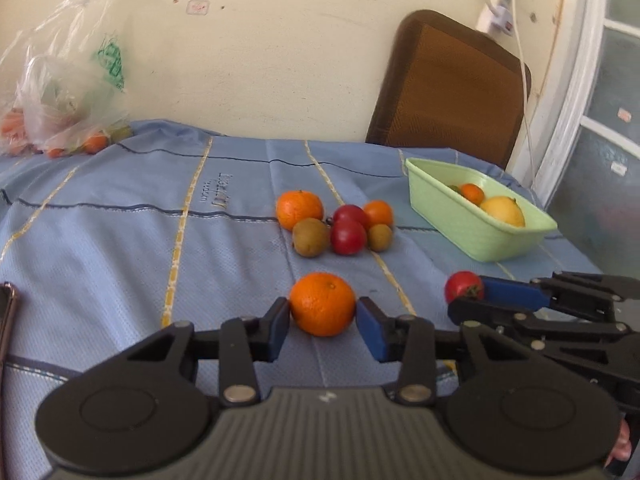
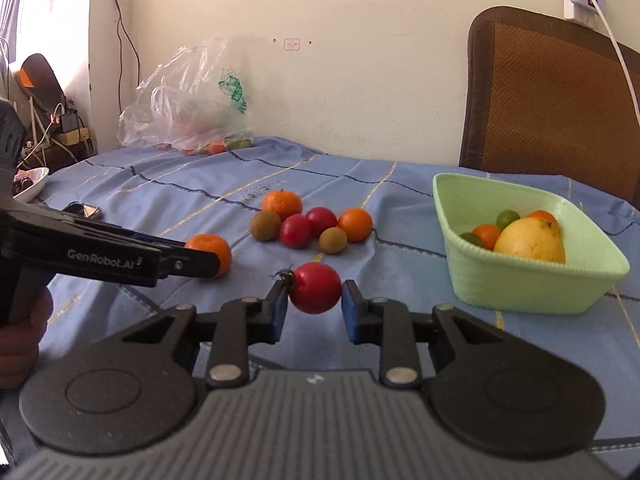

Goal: Organize fruits
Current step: 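Grasp a mandarin orange with the left gripper while the right grasps a red tomato, then drop the orange into the bowl with the left gripper while the right drops the tomato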

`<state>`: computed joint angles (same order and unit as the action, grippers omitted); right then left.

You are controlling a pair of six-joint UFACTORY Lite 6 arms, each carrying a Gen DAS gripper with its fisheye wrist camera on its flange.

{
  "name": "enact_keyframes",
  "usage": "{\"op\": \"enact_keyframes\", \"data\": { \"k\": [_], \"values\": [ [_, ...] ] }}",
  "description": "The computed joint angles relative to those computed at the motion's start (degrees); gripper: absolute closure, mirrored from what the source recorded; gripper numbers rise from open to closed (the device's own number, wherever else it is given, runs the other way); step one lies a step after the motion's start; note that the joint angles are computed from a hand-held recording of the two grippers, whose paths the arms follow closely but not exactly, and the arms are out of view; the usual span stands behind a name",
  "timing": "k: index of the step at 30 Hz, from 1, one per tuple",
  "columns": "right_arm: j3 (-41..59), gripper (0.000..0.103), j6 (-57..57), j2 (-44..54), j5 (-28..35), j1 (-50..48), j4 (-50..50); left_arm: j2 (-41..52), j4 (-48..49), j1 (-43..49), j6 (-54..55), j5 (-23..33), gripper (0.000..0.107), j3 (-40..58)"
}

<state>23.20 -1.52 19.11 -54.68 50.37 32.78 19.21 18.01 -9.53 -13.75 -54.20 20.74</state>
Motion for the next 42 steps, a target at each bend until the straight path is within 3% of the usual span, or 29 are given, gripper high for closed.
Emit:
{"op": "enact_keyframes", "data": {
  "k": [2, 6, 14, 18, 20, 21, 23, 27, 31, 34, 37, 42],
  "values": [
    [1.8, 0.070, 0.3, 1.8, 2.1, -0.9, -0.1, -0.1, -4.6, -2.5, 2.3, 0.0, 0.063, -0.4],
    [1.5, 0.055, 3.5, 2.3, 2.1, -2.4, -3.2, 0.1, -5.0, -2.1, 1.8, 0.4, 0.053, 0.0],
    [1.5, 0.055, 3.2, 2.6, 1.6, -2.2, -2.8, -0.1, -10.0, -5.8, 5.6, 0.4, 0.051, 0.1],
    [2.1, 0.056, 2.2, 3.0, 1.8, -2.1, -2.6, 1.0, -10.8, -7.1, 6.2, 1.9, 0.069, 1.7],
    [2.5, 0.060, 2.5, 3.2, 2.3, -3.2, -5.0, 1.0, -9.9, -6.6, 5.7, 1.3, 0.070, 1.3],
    [2.3, 0.071, 3.0, 2.9, 2.5, -3.8, -6.9, 0.7, -9.7, -6.5, 5.1, 1.4, 0.070, 1.2],
    [1.5, 0.071, 3.2, 2.5, 1.6, -3.9, -6.9, -0.6, -6.4, -5.8, 1.4, 2.9, 0.070, 1.4],
    [-6.7, 0.071, 7.7, -3.5, -6.0, -6.4, -7.1, -4.3, -4.3, -9.5, -2.0, 5.7, 0.070, 4.0],
    [-16.1, 0.071, 9.7, -12.1, -13.9, -13.6, -5.8, -1.9, -2.9, -15.9, -6.3, 11.9, 0.070, 15.7],
    [-18.8, 0.071, 10.7, -14.0, -16.5, -24.8, -9.2, 4.4, -4.4, -20.3, -6.9, 15.2, 0.070, 26.9],
    [-16.4, 0.071, 10.7, -10.7, -16.1, -36.1, -17.7, 12.6, -6.7, -23.1, -7.0, 21.0, 0.070, 39.4],
    [-12.9, 0.070, 9.9, -5.4, -16.9, -40.4, -21.4, 23.8, -5.1, -23.7, -11.7, 30.8, 0.070, 56.3]
  ]
}}
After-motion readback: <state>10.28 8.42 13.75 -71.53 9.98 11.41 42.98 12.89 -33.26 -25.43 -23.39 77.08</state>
